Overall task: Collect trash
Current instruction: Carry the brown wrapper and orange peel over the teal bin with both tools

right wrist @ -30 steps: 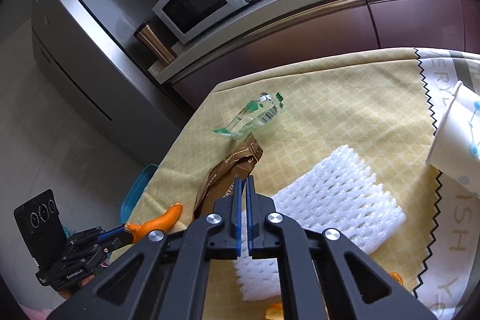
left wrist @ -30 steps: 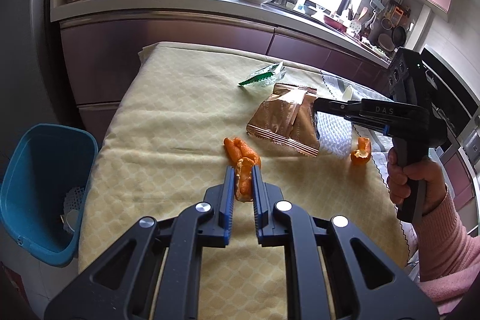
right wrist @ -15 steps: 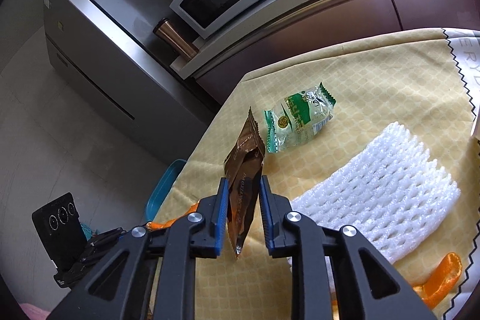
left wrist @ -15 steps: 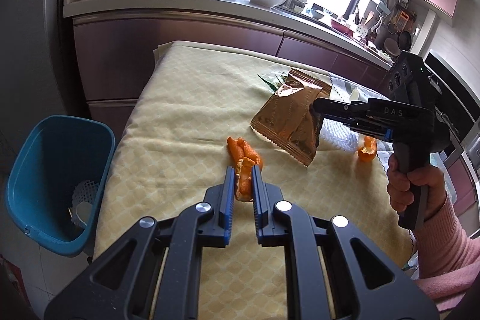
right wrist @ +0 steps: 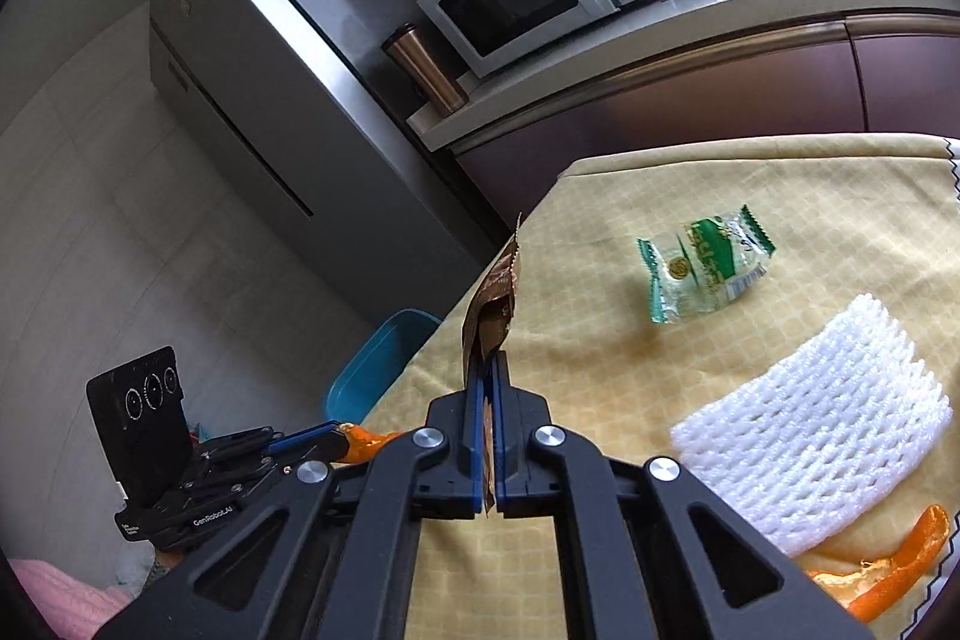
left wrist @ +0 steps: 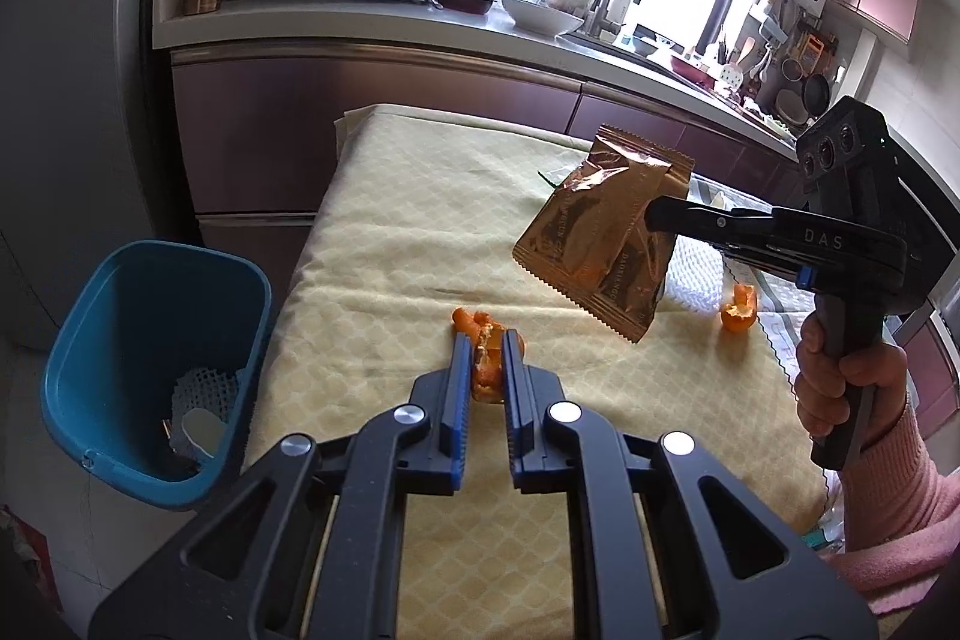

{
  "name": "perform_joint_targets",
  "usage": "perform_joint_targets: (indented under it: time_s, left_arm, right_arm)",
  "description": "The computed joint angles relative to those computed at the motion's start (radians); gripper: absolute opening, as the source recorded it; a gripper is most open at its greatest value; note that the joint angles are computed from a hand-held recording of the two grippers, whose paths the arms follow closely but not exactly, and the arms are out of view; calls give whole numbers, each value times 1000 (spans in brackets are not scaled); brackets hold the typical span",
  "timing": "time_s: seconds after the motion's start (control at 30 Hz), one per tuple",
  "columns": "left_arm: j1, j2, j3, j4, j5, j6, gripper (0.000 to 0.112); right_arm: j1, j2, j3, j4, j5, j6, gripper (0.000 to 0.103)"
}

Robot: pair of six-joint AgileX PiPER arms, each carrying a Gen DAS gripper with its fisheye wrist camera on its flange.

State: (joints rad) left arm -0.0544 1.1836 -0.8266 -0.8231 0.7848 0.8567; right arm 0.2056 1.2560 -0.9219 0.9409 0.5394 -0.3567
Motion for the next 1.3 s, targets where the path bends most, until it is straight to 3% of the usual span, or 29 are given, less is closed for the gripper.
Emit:
perform_joint_targets:
  time_s: [0.7, 0.8, 1.3]
  left_arm:
    - [396, -3, -58, -99, 171, 164, 7]
    - [448, 20, -78, -109, 192, 179, 1]
    - [568, 168, -71, -101, 121, 201, 1]
  right_arm:
    - [178, 233, -263, -20, 11, 2, 2]
    - [201, 291, -326, -16, 28, -3, 2]
    - [316, 595, -668, -172, 135, 172, 2]
